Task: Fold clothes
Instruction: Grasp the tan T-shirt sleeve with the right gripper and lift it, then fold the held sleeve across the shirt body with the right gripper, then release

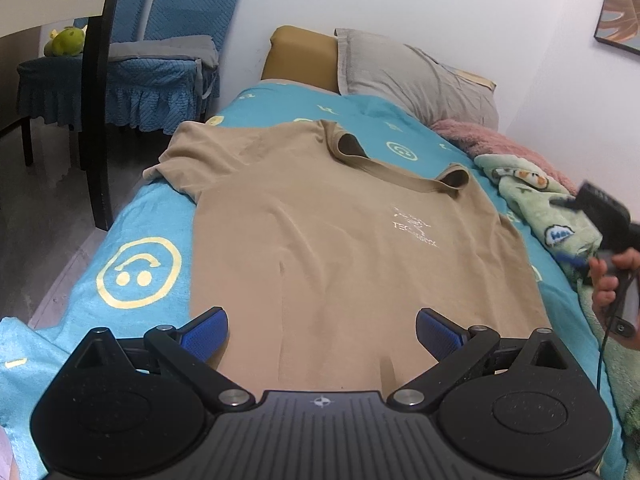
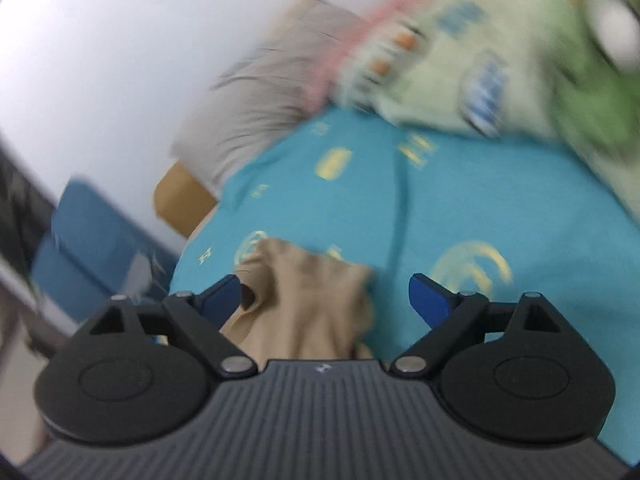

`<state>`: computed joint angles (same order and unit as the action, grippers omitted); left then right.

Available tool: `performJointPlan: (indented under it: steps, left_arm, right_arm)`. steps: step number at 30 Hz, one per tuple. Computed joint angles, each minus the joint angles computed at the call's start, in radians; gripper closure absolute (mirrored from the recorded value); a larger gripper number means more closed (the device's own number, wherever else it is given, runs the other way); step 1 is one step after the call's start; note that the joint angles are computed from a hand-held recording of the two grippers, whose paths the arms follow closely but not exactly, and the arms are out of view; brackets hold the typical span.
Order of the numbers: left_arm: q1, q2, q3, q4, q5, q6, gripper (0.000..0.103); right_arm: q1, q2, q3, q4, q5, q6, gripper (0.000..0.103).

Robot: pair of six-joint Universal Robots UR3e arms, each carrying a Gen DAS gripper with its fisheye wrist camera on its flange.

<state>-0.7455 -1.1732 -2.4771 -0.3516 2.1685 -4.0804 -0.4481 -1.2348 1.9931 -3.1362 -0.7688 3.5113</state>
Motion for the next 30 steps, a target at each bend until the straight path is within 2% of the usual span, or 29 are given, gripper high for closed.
performJointPlan:
  steps: [1, 2, 4, 6, 7, 9, 12, 16, 21, 23, 25, 27, 28, 29, 30]
  left_arm:
    - [-0.003, 0.000, 0.001, -0.004, 0.003, -0.002, 0.002]
    - [-0.007, 0.001, 0.002, -0.011, 0.008, -0.006, 0.002]
    - [-0.007, 0.003, 0.003, -0.020, 0.010, -0.014, 0.002]
    - [0.001, 0.013, -0.001, -0.022, 0.002, -0.018, 0.002]
    - [0.006, 0.017, -0.004, -0.023, -0.003, -0.019, 0.002]
    - [0.017, 0.028, -0.009, -0.024, -0.015, -0.020, 0.002]
    - [0.033, 0.048, -0.024, -0.019, -0.036, -0.022, 0.002]
    - [0.048, 0.062, -0.040, 0.002, -0.054, -0.018, 0.003]
    - [0.072, 0.063, -0.054, 0.022, -0.083, -0.009, 0.003]
    - [0.076, 0.059, -0.055, 0.025, -0.086, -0.008, 0.003]
    - [0.081, 0.062, -0.059, 0.028, -0.094, -0.009, 0.003]
    - [0.079, 0.061, -0.059, 0.032, -0.095, -0.014, 0.003]
    - [0.079, 0.062, -0.060, 0.034, -0.097, -0.016, 0.003]
    - [0.081, 0.068, -0.063, 0.036, -0.100, -0.016, 0.003]
    - [0.081, 0.070, -0.064, 0.036, -0.102, -0.017, 0.003]
  right_arm:
    - [-0.016, 0.006, 0.017, 0.014, 0.016, 0.018, 0.016]
    - [-0.022, 0.010, 0.029, 0.039, 0.018, 0.022, 0.030]
    - [-0.019, 0.013, 0.045, 0.101, 0.011, 0.009, 0.032]
    - [0.009, 0.025, 0.037, 0.154, 0.006, -0.042, 0.047]
    - [0.036, 0.025, 0.028, 0.169, -0.019, -0.065, 0.051]
    - [0.101, 0.018, 0.011, 0.165, -0.098, -0.102, 0.078]
    - [0.242, 0.003, -0.013, 0.057, -0.284, -0.173, 0.093]
    - [0.453, 0.049, -0.077, -0.101, -0.483, -0.327, 0.094]
    - [0.687, 0.164, -0.135, -0.205, -0.632, -0.639, 0.094]
    - [0.751, 0.199, -0.162, -0.209, -0.682, -0.694, 0.094]
    - [0.762, 0.188, -0.153, -0.213, -0.673, -0.698, 0.091]
    - [0.722, 0.148, -0.146, -0.178, -0.585, -0.666, 0.089]
    - [0.689, 0.120, -0.139, -0.155, -0.515, -0.639, 0.085]
    - [0.655, 0.094, -0.134, -0.132, -0.446, -0.613, 0.067]
    - [0.610, 0.072, -0.118, -0.139, -0.362, -0.574, 0.042]
